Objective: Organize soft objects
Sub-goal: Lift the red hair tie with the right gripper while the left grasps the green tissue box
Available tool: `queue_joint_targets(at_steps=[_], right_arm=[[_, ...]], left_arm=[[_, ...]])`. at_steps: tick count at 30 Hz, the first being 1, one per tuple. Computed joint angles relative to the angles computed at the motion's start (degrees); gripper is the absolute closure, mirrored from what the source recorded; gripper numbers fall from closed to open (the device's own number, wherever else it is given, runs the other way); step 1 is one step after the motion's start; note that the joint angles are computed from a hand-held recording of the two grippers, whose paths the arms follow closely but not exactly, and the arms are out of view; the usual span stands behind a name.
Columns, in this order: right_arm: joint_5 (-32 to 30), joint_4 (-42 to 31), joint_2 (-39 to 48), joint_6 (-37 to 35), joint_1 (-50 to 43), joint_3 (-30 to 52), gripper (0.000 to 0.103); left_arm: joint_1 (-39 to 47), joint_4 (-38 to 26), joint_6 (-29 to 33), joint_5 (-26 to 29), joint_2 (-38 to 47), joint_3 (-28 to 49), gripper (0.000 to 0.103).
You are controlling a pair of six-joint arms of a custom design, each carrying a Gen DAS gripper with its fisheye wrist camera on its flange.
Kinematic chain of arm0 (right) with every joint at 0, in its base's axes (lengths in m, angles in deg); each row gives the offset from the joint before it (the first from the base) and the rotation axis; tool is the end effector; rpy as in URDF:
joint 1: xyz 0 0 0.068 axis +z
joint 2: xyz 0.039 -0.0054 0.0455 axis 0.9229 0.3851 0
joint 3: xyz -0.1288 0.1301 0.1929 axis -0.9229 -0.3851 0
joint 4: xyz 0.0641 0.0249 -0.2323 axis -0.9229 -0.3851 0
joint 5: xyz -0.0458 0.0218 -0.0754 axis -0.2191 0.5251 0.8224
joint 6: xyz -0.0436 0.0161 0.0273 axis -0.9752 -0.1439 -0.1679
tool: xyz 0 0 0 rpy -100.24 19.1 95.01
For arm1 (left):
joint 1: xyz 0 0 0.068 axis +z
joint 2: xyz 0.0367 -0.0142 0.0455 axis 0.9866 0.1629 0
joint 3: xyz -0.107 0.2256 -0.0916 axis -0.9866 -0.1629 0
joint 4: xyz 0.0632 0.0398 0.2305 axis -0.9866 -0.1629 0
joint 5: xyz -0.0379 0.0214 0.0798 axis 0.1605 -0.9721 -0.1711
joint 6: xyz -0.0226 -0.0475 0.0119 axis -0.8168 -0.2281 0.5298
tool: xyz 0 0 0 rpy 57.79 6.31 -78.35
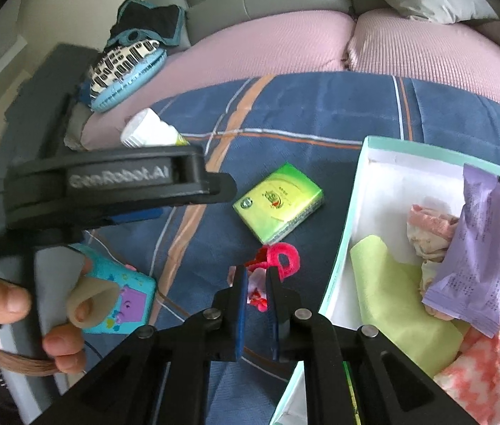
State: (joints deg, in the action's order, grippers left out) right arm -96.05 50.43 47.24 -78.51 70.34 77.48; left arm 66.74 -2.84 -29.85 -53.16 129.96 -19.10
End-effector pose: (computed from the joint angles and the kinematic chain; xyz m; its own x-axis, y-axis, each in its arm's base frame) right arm 0.2096 0.0250 0.0728 -0.8918 -0.0882 -0.4437 -0.2570 0.9059 0.3366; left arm 0.2727 -0.0702 0.0696 -0.9446 -0.2112 -0.2513 -0.1628 0.9662 -0.1999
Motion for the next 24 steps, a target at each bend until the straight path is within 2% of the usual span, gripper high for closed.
queue_joint_targets(at_steps=[7,14,17,20,24], right_arm=[[-0.37,-5.00,-8.56,-1.46,-5.32,-1.16,0.092],[-4.08,-10.94,-16.18,-5.08,-14.68,-1.42,0.092],[-5.22,-12.74,-17.24,-6.09,-17.47,-0.76,0.092],[-5.77,-13.47,-17.37,-6.47,-18.57,-0.40,0.092],[-6.34,-14.29,-17.73,-7.06,-19.44,-0.13,0.092]], left_arm=[[-0.90,0.79,-0.50,0.93,1.37,0.68,0.014],[-4.82,1.11,-0.01,-0.04,5.35,4.00,0.014],[-6.73,0.03,0.27,-0.95,7.78,6.62,0.027],[-8.00,-0.87,0.13,-1.60,9.75,8.59,0.029],[-9.13,-1.51,-0.18,-2.41,11.54,10.10,0.041]])
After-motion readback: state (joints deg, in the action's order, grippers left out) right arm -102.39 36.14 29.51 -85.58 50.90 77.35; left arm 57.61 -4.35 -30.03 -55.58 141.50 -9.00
